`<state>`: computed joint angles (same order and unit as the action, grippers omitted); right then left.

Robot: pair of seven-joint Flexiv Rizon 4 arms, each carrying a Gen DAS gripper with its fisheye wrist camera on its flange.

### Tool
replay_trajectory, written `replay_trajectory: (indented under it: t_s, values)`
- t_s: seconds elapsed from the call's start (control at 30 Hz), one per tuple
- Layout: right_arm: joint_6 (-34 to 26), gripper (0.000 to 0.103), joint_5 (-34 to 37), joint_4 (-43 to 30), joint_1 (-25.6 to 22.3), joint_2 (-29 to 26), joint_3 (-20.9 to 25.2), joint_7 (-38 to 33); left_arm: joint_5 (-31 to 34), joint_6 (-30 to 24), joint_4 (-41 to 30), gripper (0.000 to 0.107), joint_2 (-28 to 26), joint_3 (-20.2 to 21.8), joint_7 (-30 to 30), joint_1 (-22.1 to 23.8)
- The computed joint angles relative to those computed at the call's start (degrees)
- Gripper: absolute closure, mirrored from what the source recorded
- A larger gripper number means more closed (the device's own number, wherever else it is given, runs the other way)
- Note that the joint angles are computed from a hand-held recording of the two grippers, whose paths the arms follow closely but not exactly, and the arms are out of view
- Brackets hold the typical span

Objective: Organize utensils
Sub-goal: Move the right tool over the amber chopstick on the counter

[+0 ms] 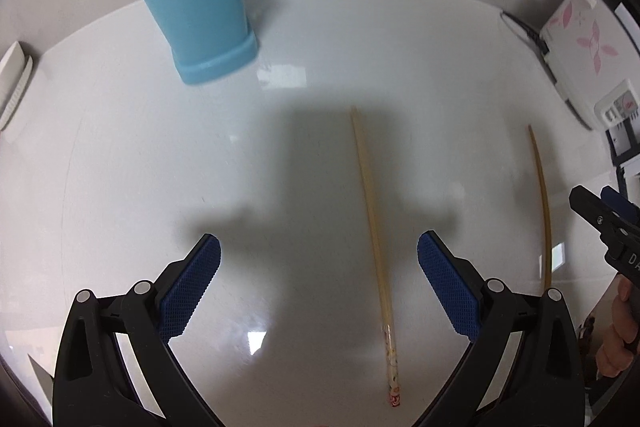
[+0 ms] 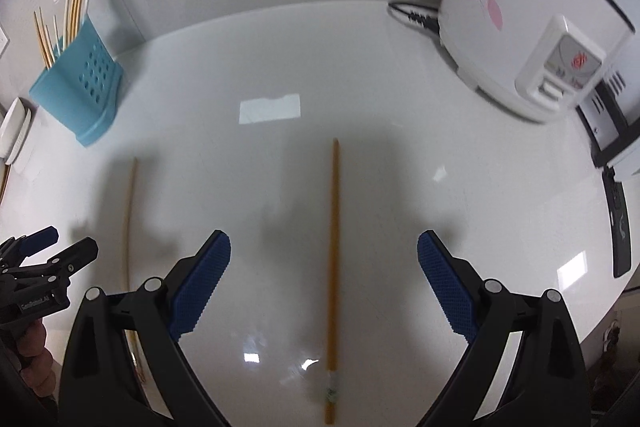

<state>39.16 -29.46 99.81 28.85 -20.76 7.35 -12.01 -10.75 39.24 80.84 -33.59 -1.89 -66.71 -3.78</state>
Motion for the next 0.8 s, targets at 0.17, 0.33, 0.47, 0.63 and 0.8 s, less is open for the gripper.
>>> replay_trajectory:
  t_s: [0.17,0.33,0.47,0.63,0.8]
  values:
    - [-0.1,0.012,3.9,1.7,-0.8,0.7,1.4,-2.0,2.3,-0.1,2.5,0.01,0.8,1.1,-2.5,-1.6]
    - [-1.4,0.012,7.6,1.5,-0.9,0.2,2.5,-4.6,4.5,0.2,4.4,0.01,1.7,1.6,-4.2,-2.6]
    - [-1.6,0.012,9.9,1.5,-0.8,0.2,2.8,-5.4,5.9,0.1,5.1,0.01,2.0,1.9,-5.6,-3.1]
    - [-2.8,0.012,11.2,1.0,-0.4,0.0,3.0,-6.0,6.5,-0.3,5.7,0.01,2.4,2.1,-6.4,-2.7]
    - [-2.3,0.019,13.4,0.6,-0.8,-0.5,3.2,-6.8,7.7,-1.6,3.3,0.012,0.9,2.1,-7.9,-3.7]
